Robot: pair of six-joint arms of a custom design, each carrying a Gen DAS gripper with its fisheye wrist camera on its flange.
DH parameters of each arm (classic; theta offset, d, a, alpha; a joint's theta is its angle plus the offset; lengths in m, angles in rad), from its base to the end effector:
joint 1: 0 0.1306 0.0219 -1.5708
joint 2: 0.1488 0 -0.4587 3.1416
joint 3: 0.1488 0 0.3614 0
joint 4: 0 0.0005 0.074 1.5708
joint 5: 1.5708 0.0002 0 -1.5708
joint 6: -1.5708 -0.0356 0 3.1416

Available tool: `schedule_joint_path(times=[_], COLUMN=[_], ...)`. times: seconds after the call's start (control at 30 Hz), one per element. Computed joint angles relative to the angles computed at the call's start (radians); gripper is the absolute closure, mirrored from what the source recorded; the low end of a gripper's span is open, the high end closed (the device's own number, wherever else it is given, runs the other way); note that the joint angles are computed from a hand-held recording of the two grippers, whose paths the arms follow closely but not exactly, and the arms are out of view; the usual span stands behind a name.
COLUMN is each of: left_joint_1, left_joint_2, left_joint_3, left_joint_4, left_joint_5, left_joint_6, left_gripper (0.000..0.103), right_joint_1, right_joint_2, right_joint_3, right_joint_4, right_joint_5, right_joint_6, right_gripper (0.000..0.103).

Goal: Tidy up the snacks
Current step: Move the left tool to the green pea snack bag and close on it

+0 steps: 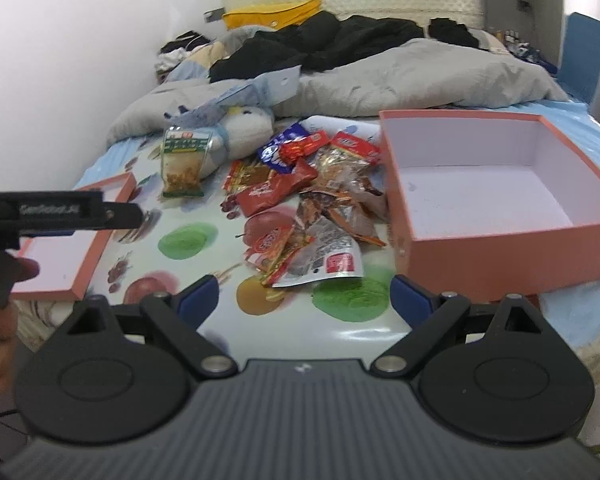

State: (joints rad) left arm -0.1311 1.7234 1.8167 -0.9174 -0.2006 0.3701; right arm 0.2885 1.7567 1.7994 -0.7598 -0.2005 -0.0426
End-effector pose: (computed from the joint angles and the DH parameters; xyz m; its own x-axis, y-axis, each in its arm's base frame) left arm 0.5875 -0.0708 0.5222 -0.6762 -0.2684 -0.6861 -0.2688 0.9570 -0.1093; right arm 0.5883 0.1815 0.5076 -0.6475 -0.1486 -0.7475 -0.3955 0.9039 0.1629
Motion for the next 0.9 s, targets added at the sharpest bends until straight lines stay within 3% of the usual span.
schedule_joint_path(times=[0.07,0.47,0.67,0.9], left_joint_1=[0.011,0.107,0.157,0.198], left_joint_2=[0.01,0.142,0.229,0.328], left_joint_3=[-0.008,0.054,0.106,0.186], left_joint_4=[0.022,0.017,0.056,0.111], left_joint_5=[0.016,0.015,-0.007,0.006], left_joint_6=[-0.007,-0.037,-0.094,-0.183], left_gripper=[0.0,0.0,0.0,0.0], right_joint_1=[0.003,0.048,0.061,0.081], right_joint_2=[0.024,0.199,0.294,0.408], right_joint_3=[0.02,0.178,0.266,0.399], right_joint_4=[-0.002,-0.029,-0.024,-0.058], right_joint_5=[-0.036,-0.032,-0.064,-0.033], right_joint_6=[-0.003,0.063,0.129,0.231], right_gripper=[0.009,0.009,0.009,0.009])
